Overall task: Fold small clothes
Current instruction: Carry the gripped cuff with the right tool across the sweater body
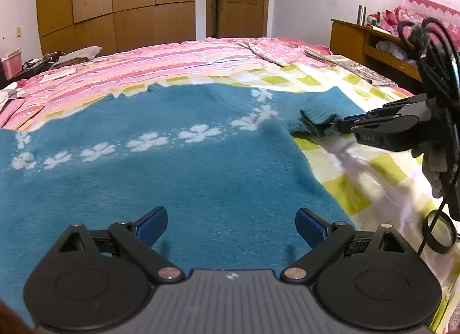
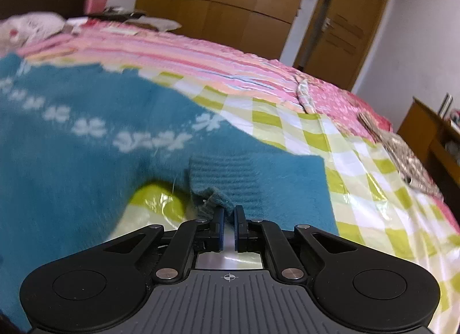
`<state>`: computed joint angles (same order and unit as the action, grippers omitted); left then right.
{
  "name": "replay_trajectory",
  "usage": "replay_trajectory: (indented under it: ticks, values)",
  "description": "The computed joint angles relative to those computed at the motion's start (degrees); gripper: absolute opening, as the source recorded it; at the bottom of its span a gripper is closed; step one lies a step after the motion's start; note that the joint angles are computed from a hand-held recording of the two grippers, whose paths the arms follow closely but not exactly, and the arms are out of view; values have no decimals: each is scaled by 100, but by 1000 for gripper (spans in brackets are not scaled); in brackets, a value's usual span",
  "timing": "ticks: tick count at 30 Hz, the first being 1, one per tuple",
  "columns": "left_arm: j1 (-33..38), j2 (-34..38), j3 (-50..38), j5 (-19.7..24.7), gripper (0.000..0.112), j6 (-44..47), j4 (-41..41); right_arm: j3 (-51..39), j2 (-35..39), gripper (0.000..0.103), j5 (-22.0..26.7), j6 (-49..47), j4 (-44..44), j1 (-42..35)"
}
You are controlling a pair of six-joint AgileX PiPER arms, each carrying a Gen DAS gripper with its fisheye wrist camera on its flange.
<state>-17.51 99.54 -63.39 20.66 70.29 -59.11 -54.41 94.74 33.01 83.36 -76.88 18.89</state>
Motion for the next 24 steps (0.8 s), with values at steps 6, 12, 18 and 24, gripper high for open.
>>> replay_trajectory:
  ticks: [6, 12, 18, 24]
  values:
    - [90, -27, 6, 19, 100, -31, 6, -84, -240, 5, -302, -28, 655, -137]
    - [180, -60, 39, 74, 100, 189, -178, -385, -310, 5, -695, -171, 1588, -326]
    - [323, -122, 145, -19, 100, 644, -441, -831, -116, 5, -789, -198, 2032, -172]
    - [687, -121, 211, 86, 100, 896, -546, -1370, 216, 5, -750, -416, 2528, 124]
